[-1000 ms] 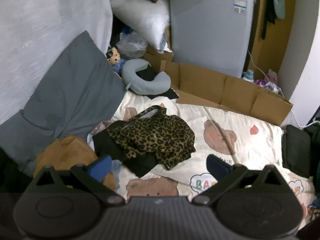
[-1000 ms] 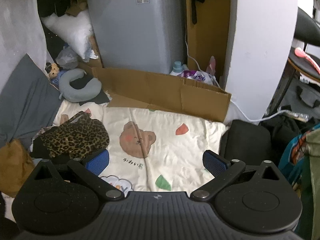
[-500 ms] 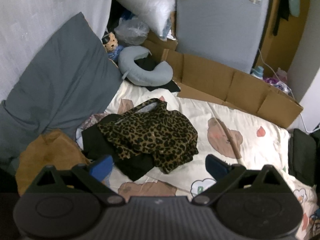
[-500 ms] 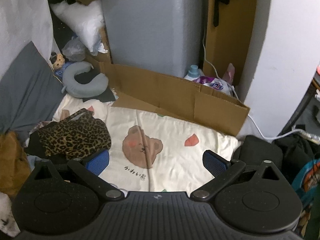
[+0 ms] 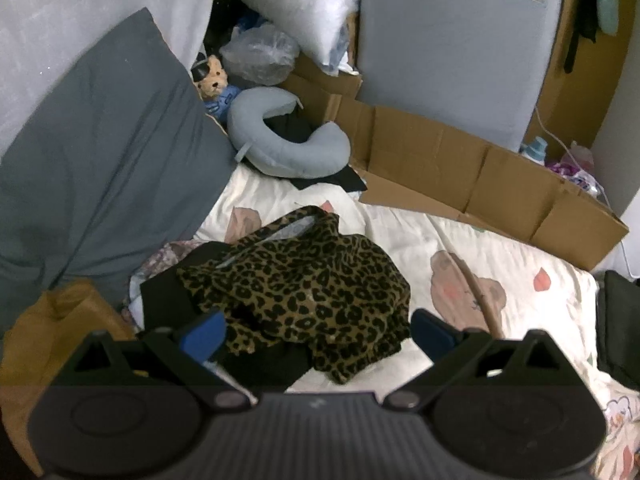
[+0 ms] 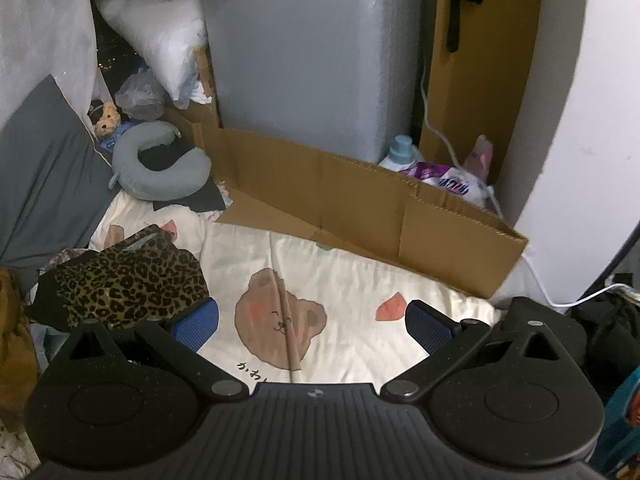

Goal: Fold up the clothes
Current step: 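Move the left tool toward the leopard-print garment on the pile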

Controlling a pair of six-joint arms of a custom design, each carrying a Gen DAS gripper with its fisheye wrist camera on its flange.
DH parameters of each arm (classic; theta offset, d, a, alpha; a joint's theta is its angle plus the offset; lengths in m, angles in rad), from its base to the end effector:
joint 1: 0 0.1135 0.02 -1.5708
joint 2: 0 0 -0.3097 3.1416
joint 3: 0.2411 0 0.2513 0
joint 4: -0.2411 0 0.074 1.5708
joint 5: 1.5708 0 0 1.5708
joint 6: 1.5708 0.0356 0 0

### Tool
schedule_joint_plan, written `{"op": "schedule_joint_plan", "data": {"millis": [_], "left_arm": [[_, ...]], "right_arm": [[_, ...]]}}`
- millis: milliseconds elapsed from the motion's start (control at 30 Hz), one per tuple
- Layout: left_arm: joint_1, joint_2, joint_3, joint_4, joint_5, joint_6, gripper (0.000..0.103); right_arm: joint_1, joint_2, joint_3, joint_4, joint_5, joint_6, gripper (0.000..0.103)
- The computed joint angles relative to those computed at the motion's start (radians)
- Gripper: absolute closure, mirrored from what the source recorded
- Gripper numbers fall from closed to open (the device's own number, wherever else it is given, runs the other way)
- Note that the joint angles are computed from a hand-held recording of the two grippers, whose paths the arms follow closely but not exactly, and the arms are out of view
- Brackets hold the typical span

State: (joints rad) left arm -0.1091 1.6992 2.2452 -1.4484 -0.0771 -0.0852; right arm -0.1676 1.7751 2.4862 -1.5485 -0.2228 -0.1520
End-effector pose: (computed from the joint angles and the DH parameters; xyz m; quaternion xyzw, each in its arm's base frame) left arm 0.3034 -0.0305 0.5127 -0.0014 0.9441 0.0044 0.3298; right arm 0.2984 -0.0425 0.5407 -0.0326 0.9280 0.0458 0.3683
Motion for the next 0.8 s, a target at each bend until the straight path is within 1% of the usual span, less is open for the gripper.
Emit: {"op": "schedule_joint_plan", "data": {"millis": [167, 267, 400, 533, 667, 800], "left_arm": [[0.03, -0.035, -0.186, 0.16, 0.038, -0.009, 0.003], [0.036, -0.056, -0.281, 0.245, 0.035, -0.006, 0.003], [0.041, -0.072, -0.39, 0.337, 0.005, -0.021, 0.003], [0.052, -0.094, -0.51, 0.442, 0.002, -0.025, 0.004], [0.062, -0.115, -0.628, 0.557, 0.009, -0.027, 0.006], [0.065, -0.123, -0.714, 0.668, 0.009, -0.028, 0.008]], "right_arm": [[0.039, -0.016, -0.116, 0.083, -0.031, -0.046, 0.001], [0.073, -0.016, -0.162, 0.11, -0.049, -0.033, 0.001], [0.138, -0.09, -0.355, 0.278, -0.042, -0.016, 0.001], [0.203, -0.139, -0.529, 0.436, -0.032, -0.048, 0.001], [0.233, -0.148, -0.637, 0.525, -0.055, -0.057, 0.001], [0.245, -0.164, -0.753, 0.625, -0.056, -0.049, 0.001]]}}
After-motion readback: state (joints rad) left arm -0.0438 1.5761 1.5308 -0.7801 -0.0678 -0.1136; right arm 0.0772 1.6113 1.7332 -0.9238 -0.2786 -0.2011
